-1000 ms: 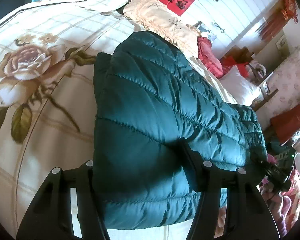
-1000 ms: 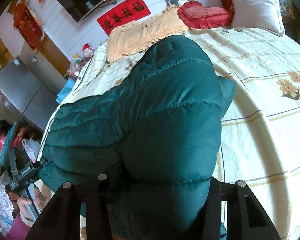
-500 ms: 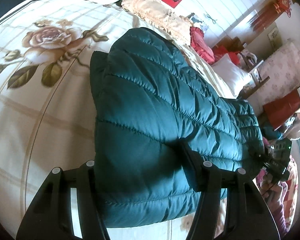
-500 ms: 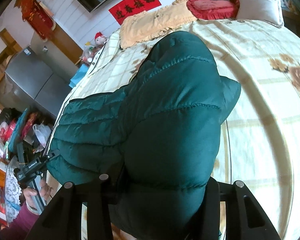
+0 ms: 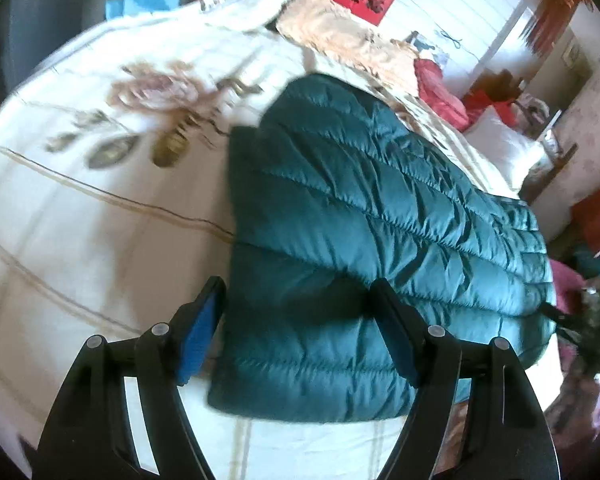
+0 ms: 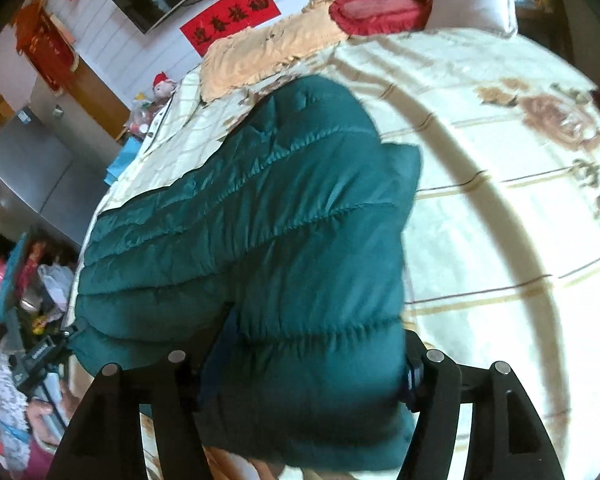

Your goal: Fold large clothes

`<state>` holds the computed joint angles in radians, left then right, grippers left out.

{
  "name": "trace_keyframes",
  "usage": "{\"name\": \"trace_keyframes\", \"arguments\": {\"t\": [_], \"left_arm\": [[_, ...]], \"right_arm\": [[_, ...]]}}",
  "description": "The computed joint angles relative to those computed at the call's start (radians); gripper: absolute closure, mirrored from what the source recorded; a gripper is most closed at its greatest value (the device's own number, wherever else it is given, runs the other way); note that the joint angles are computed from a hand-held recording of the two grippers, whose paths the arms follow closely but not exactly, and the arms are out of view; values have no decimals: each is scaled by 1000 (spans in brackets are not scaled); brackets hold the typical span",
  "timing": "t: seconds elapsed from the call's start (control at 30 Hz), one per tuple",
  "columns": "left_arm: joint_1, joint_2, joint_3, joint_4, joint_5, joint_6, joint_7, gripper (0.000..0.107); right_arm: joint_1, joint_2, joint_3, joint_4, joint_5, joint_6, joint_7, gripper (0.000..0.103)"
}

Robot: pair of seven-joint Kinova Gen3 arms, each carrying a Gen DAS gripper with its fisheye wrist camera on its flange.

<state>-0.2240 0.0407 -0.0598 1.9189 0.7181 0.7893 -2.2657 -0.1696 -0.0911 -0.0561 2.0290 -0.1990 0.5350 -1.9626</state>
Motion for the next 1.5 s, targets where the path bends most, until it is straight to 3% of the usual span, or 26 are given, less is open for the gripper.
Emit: {"name": "trace_keyframes", "arguments": {"t": [0.23, 0.33, 0.5, 0.63, 0.77, 0.83, 0.93, 1.1, 1.37, 1.5], "left_arm": [[61, -146, -5, 94, -93, -148, 87, 33], [100, -189, -7, 117, -147, -178, 150, 33], [127, -257, 79, 163, -317, -275, 326, 33], [148, -285, 135, 184, -429, -315, 444, 33], [181, -308, 160, 205, -496, -347, 530, 33], [180, -314, 187, 211, -545, -360, 589, 33], [173, -321, 238, 223, -629, -380, 678, 33], [116, -333, 353, 243, -795, -412, 848, 33], [227, -316, 255, 241, -819, -412, 878, 33], [253, -311, 228, 238, -811, -407, 879, 33]], "right_arm": [[198, -103, -316, -3, 279, 76, -285, 37], [223, -136, -407, -3, 386, 103, -407, 30], [288, -176, -615, -11, 558, 155, -610, 27], [358, -157, -800, -38, 684, 197, -773, 19], [396, -92, -986, -85, 847, 316, -935, 16], [368, -47, -1031, -100, 928, 385, -1017, 14], [236, 24, -1006, -118, 1037, 488, -1135, 10], [4, 71, -856, -131, 1106, 557, -1212, 10], [-365, 84, -522, -138, 1125, 586, -1234, 10], [-430, 84, -466, -134, 1137, 590, -1244, 10]]}}
